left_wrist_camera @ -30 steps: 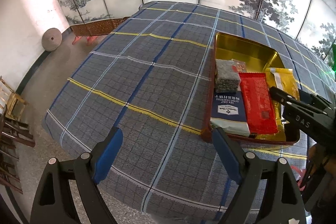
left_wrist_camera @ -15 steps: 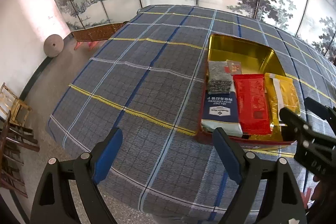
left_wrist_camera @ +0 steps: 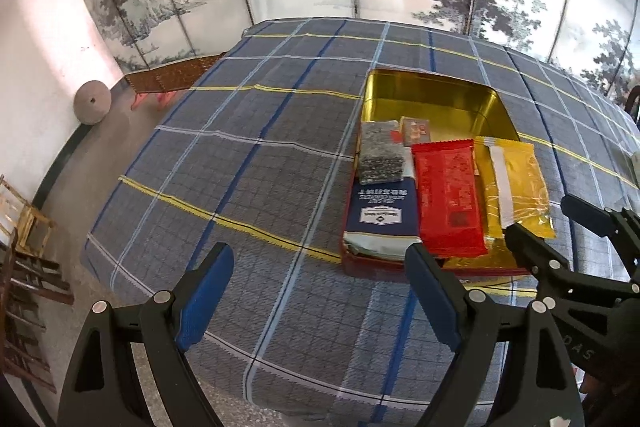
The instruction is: Organize snacks
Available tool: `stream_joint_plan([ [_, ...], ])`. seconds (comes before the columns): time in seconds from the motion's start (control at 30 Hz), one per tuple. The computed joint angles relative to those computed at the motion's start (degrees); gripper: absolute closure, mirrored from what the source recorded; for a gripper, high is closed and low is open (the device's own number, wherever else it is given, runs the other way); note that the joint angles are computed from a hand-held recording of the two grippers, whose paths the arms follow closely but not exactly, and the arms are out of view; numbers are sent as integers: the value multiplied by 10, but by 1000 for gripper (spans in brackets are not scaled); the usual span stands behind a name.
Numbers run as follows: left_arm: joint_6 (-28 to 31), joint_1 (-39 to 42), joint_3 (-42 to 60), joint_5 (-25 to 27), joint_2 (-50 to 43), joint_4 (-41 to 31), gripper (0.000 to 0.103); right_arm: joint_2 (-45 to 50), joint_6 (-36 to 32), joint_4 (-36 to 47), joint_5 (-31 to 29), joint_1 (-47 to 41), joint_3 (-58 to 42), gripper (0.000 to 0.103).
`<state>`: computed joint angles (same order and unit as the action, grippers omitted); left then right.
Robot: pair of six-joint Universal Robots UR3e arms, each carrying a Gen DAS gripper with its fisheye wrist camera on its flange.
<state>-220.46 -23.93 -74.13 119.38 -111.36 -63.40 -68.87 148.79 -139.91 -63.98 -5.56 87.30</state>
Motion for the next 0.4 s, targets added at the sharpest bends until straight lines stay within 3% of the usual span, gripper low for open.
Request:
stream_joint_plan([
  [0.2,7,9,-26,-31,14,35,18,0,1,-1,0,-1,0,25],
  [0.4,2,6,-15,-27,7,19,18,-4,-3,3,0,-1,3,25],
])
